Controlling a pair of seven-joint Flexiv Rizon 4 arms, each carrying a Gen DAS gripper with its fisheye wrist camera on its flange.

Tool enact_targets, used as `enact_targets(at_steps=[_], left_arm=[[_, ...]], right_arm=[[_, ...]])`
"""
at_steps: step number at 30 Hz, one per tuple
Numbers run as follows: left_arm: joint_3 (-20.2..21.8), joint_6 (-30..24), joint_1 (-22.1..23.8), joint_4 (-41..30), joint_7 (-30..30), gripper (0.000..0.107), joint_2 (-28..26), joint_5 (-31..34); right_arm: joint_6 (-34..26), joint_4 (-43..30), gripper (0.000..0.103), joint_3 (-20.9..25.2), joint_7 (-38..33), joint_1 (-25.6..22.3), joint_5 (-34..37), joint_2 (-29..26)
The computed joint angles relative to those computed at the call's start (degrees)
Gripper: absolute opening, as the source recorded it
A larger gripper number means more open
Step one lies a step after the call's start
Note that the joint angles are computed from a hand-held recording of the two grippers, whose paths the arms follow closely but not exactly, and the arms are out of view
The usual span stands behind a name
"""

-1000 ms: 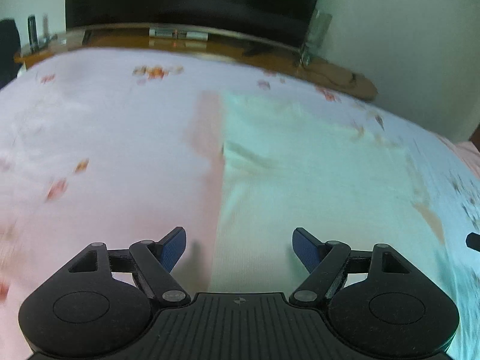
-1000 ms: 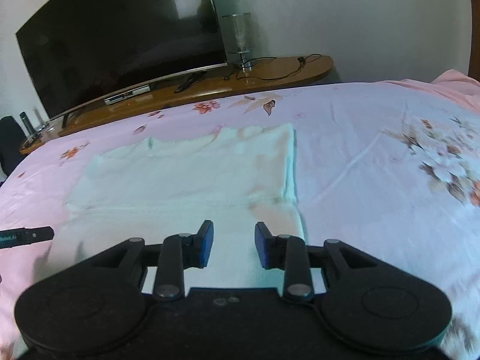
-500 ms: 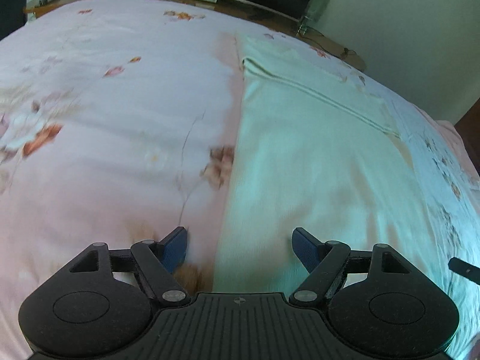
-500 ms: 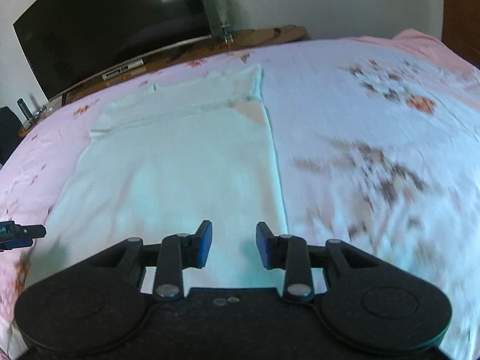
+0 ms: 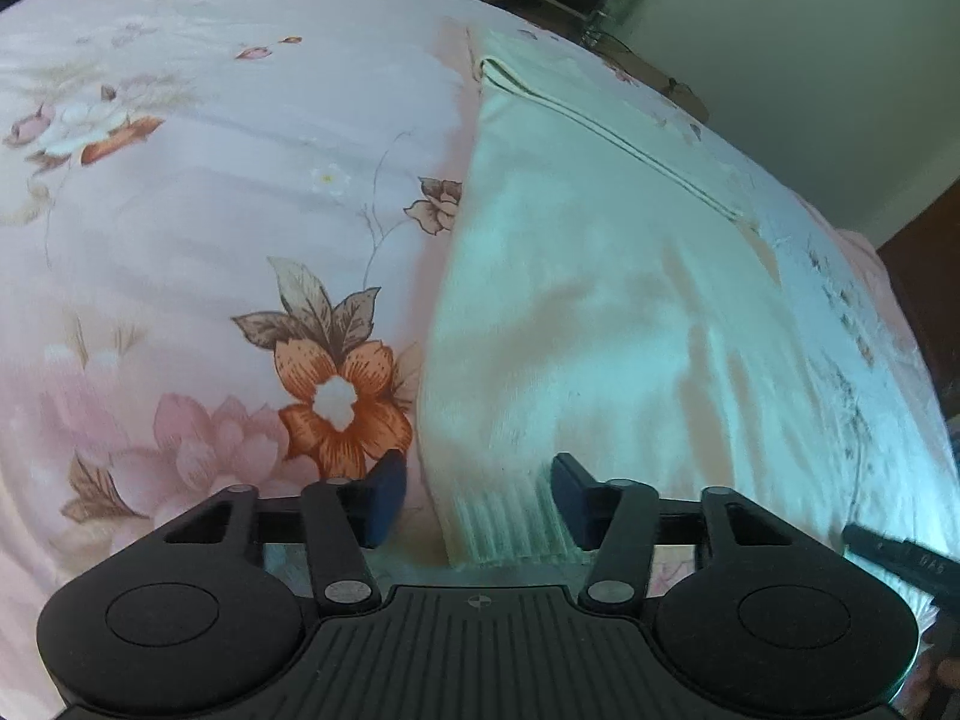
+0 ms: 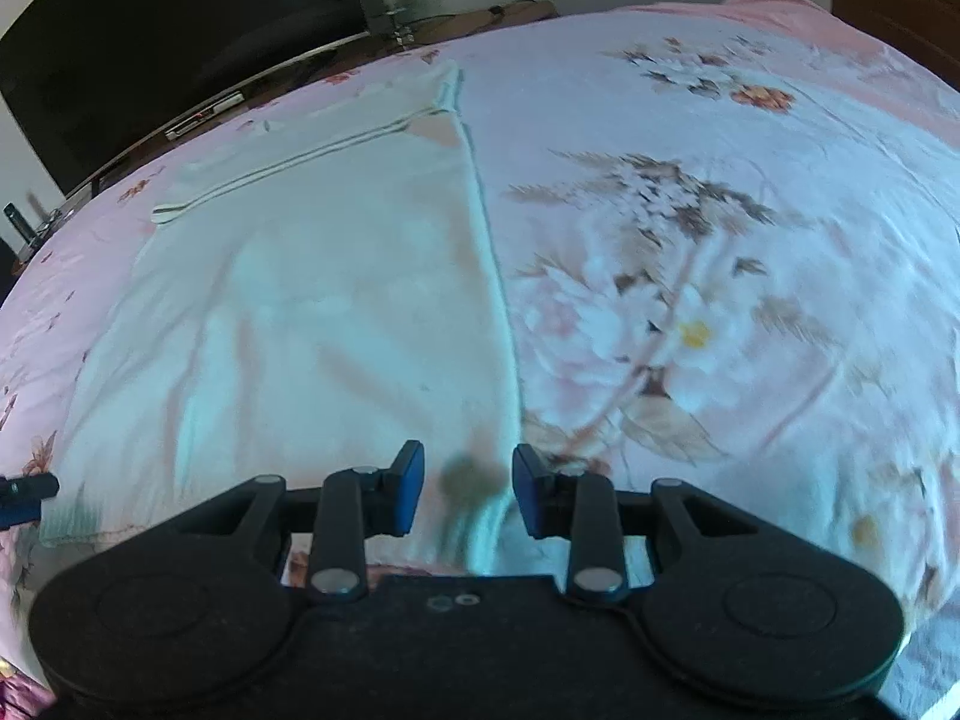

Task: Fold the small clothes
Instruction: 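Close the left gripper on the hem while the right gripper grasps it too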

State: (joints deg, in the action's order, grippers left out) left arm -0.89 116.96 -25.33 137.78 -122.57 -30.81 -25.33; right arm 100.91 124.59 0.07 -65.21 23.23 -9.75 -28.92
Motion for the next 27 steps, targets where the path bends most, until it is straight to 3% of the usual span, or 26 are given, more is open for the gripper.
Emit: enact_targets(at_steps=[2, 5, 8, 12, 14, 15, 16, 18, 27], left_arm=[[-2.39, 0.70, 3.10, 0.46, -2.11, 0.037, -0.03, 2.52], [-4.91, 0.72, 6.46, 0.79, -5.11, 0.036, -0.10, 6.15], [-6.33, 0.64, 8.95, 1.14, -7.26, 0.036, -0.11, 9.28], [-5.98, 0.38, 9.10, 0.80, -8.83, 0.036, -0.32, 10.53], [-4.55, 0.36, 7.25, 0.51, -8.63, 0.034, -0.43, 9.72], [-4.33, 0.68, 6.59, 0.52, -8.42, 0.027, -0.58, 8.71], [-4.81, 0.64, 7.54, 0.62, -9.24, 0.004, -0.68, 9.78], [-6.99, 2.24, 10.54, 1.02, -11.72, 0.004, -1.43, 12.20], [-2.98, 6.21, 6.56, -0.38, -9.68, 0.004, -0.85, 9.82]], right_arm=[[-0.98, -0.11, 0.033, 1.49, 0.24, -1.56, -0.08, -0.03], [-2.12, -0.27, 0.034, 5.29, 0.74, -5.22, -0.29, -0.25], [-2.25, 0.12, 0.034, 5.87, 1.17, -5.80, -0.39, -0.26], [-3.61, -1.05, 0.036, 11.38, 1.42, -10.76, -0.74, -1.17], [-3.81, -1.46, 0.028, 12.50, 1.27, -11.58, -1.03, -1.51], [-3.97, -1.74, 0.019, 13.91, 1.10, -12.76, -1.13, -1.79], [-4.42, -2.07, 0.015, 14.97, 1.14, -13.62, -1.13, -1.99], [-4.57, -2.40, 0.012, 16.36, 0.65, -14.76, -1.34, -2.23], [-4.27, -5.21, 0.008, 24.22, -2.57, -21.87, -1.12, -2.87]])
